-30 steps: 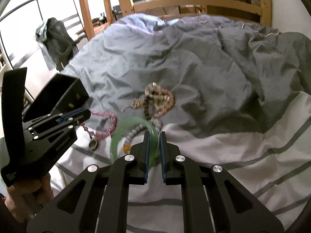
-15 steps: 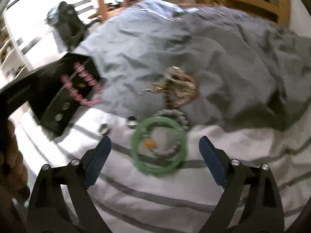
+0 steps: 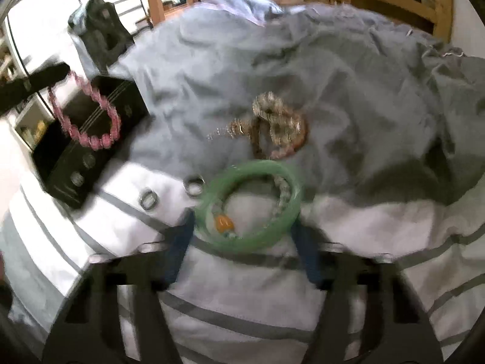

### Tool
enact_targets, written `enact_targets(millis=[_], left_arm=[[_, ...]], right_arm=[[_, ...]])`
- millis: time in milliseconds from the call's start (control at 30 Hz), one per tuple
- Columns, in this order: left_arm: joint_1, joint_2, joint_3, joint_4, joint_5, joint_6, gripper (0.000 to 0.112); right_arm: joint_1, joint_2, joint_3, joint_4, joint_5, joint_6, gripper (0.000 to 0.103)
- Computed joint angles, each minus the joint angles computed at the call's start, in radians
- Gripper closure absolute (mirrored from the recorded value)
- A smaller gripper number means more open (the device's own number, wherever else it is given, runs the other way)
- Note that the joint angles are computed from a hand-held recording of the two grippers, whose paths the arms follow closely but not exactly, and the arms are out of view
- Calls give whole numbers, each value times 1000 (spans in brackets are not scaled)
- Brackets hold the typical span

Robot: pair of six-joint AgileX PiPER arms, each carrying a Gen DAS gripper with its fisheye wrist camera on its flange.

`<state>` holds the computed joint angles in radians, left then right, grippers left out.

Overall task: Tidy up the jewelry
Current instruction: 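Lift the pink bracelet with the left tool while the right tool grasps the green bangle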

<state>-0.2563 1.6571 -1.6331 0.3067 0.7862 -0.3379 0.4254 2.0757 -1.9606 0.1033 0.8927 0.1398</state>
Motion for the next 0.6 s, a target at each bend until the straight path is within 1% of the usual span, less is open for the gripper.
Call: enact_targets(millis=[33,67,200,367,433,567,600], left_arm=[[2,-5,0,2,3,-1,105],[8,-17,4,0,6,3,105],[27,-56,28,-6,17,7,105],[33,-73,49,0,21,6,105],[34,-66,44,-1,19,6,105],[33,-68,45,3,19,3,105],[35,-68,45,1,17,5,105]], right_arm=[[-2,-3,-3,-22,0,8,90],[5,-18,16,-59,-24,37,90],[-5,4,-18,-33,20,39,90],[-5,10,-9,-37,20,52,90],[-17,-19,43,-13,-20,41,90],[-46,-101,160,118,-171,-38,93],[-45,-116,178,124,-199,-43,94]])
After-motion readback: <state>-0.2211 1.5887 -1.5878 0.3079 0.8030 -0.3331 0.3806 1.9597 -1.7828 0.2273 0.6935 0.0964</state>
